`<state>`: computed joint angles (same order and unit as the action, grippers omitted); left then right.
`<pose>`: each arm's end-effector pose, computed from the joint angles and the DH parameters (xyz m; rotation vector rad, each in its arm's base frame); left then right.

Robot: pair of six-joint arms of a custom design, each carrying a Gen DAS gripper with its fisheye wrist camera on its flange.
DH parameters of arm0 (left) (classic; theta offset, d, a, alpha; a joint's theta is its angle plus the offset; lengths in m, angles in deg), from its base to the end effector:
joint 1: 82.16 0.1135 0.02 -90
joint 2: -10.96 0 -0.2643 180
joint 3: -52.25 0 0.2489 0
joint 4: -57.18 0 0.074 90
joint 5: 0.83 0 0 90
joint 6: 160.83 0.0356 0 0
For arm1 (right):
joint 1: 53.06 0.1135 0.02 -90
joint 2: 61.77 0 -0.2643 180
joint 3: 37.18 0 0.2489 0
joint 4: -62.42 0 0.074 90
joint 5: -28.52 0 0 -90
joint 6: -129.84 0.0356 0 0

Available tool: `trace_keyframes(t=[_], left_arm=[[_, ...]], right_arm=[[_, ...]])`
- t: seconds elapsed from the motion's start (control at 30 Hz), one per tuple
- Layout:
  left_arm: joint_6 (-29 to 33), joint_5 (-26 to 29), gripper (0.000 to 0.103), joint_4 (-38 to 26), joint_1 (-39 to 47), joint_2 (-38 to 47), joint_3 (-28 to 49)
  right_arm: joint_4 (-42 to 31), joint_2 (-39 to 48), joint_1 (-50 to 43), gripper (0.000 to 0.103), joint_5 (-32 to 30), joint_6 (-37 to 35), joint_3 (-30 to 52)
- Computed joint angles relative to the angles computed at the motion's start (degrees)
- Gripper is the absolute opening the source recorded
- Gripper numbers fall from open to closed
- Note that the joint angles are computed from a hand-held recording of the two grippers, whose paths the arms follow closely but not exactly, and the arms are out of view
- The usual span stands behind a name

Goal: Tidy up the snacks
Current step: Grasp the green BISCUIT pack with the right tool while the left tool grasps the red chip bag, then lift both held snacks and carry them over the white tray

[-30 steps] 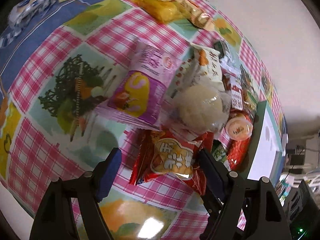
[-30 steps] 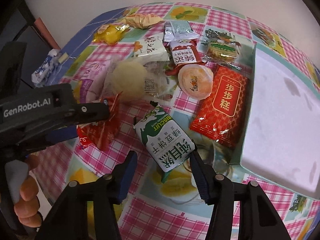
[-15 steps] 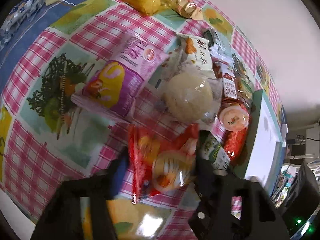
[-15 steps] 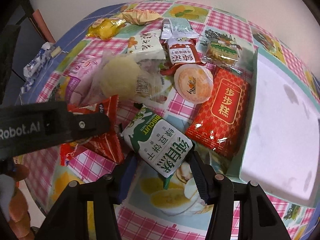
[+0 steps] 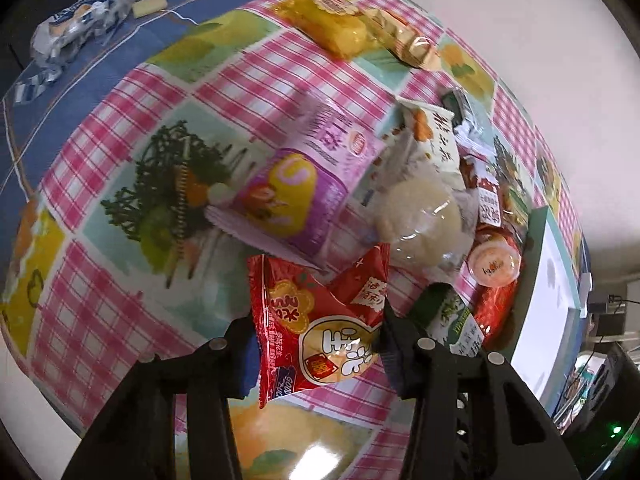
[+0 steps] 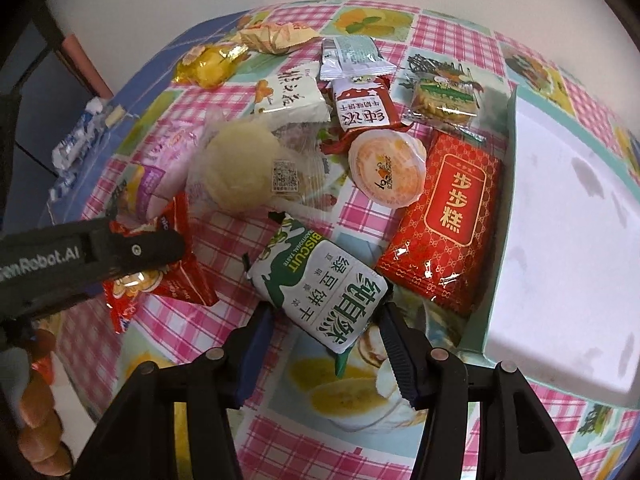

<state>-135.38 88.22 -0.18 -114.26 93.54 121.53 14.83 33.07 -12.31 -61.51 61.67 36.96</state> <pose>0.2243 -0.1400 0.2149 -0.8098 2.7682 -0.3512 0.2391 0.2061 0.1871 -0.4611 2.7665 0.2799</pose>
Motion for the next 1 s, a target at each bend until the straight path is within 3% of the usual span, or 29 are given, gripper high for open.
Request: trace_keyframes(t=[0.2,0.43,0.67,1.0], left_arm=[[1.12,-1.71,0.051,-2.18,0.37,-2.95,-1.46],[2.15,-1.76,0.051,-0.86,0.99,-3.09,-2.43],[2.74,-1.57,0.051,-0.74,1.61,-4.47,-3.39],[2.7,-1.3,0.051,-0.59,2.11,-5.57,-4.15]], right_arm=[[2.51,-2.64,-2.79,0.067,-5.03,4.1,-1.94],[2.23,-1.87,-3.13,0.068,-3.89,11.81,-0.24],[-1.28,3.51,-0.16,0.069,2.33,15.42,5.69],[-6.69,8.21,5.49,0.074,11.25,12.02,10.26]])
